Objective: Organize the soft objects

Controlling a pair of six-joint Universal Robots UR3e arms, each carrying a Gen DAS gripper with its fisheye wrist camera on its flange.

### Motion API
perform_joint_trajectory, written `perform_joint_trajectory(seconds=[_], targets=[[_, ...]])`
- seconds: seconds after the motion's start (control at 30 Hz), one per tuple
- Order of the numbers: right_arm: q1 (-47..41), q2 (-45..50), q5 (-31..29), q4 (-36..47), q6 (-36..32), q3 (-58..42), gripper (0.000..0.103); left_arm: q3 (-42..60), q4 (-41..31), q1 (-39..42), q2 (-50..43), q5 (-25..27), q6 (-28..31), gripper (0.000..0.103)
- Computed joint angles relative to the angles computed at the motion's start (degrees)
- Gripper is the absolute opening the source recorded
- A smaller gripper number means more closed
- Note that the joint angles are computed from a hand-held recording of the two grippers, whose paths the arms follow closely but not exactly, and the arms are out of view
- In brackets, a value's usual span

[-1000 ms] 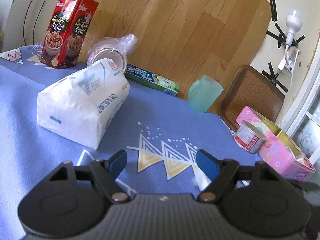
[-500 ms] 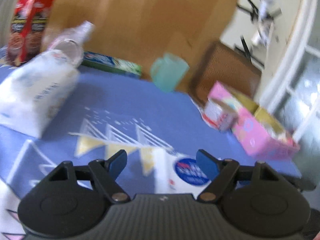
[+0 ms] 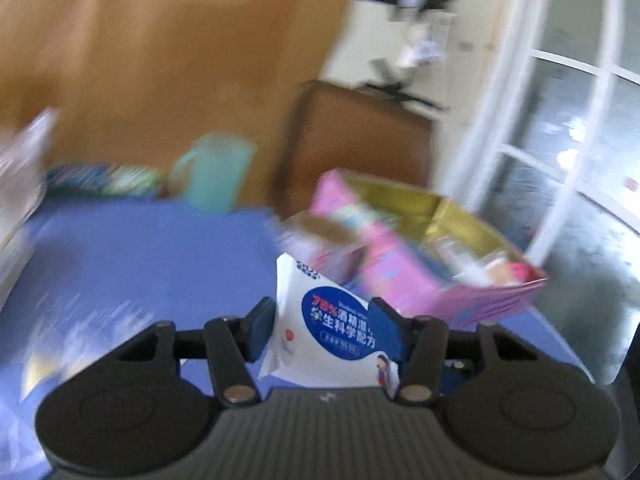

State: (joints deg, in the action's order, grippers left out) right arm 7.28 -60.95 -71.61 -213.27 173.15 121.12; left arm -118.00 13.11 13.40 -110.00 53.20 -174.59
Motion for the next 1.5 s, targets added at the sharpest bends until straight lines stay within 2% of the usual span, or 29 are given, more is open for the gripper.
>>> perform_joint_trajectory(seconds=[0.13,0.2,0.23,0.27,0.3,0.37,0.4,0.43,0.5,0.6,0.67,0.8,0.93,1.13,1.27,1.5], targets=[[-7.7,-3.8,-0.4,-6.1,1.6,5.1,0.042,18.5,-6.2,-10.7,-7.4,2.9,-1.6,0.052],[-11.2,-4.5,-1.4,-7.6,2.2,5.7,0.042,30.3,-10.0,-15.6,-13.1,5.0,-3.1,0.068],[-12.7,-4.4,-2.2,-7.2,2.5,4.6,0.042,36.3,-12.4,-17.9,-16.2,7.6,-3.5,0.088],[-13.8,-3.2,-3.4,-7.4,3.1,2.7,0.042,42.2,-14.6,-20.4,-19.5,11.6,-3.8,0.091],[-14.3,-0.9,-5.8,-8.1,3.5,-0.2,0.043,46.7,-16.1,-22.3,-22.3,15.5,-4.1,0.088],[-13.1,5.7,-14.9,-7.8,0.7,-8.5,0.043,49.5,-19.8,-23.0,-24.1,17.7,-5.1,0.081],[-12.9,7.2,-18.2,-4.0,-1.2,-11.9,0.043,47.7,-20.1,-22.1,-23.3,16.6,-6.2,0.081],[-13.9,7.6,-18.1,-1.6,-0.1,-12.9,0.043,44.6,-18.5,-21.1,-22.1,15.1,-6.7,0.081],[-18.2,6.7,-10.2,-5.0,4.7,-8.8,0.043,37.5,-14.3,-19.9,-19.3,15.3,-6.1,0.081],[-18.4,6.9,-10.0,-10.8,4.3,-4.6,0.043,29.7,-11.3,-18.2,-15.9,15.5,-5.5,0.081],[-19.4,6.4,-7.5,-12.5,6.1,-2.5,0.043,25.1,-9.6,-17.1,-13.7,15.0,-5.4,0.081],[-19.9,4.3,-5.3,-14.7,10.1,1.4,0.043,18.3,-9.6,-16.3,-9.6,17.0,-4.0,0.081],[-21.0,-1.2,-1.1,-12.5,16.6,5.8,0.043,12.0,-11.9,-15.7,-4.4,21.0,-4.1,0.085],[-19.7,-7.7,2.2,-6.8,23.2,11.7,0.048,1.5,-10.3,-13.1,3.1,22.3,-2.5,0.093],[-15.8,-11.9,-0.5,-6.1,25.6,15.3,0.053,-5.8,-7.3,-12.2,7.9,22.2,-1.7,0.102],[-8.6,-18.7,-8.0,-7.7,28.1,22.4,0.058,-19.3,-2.0,-10.3,18.5,21.9,-0.6,0.103]])
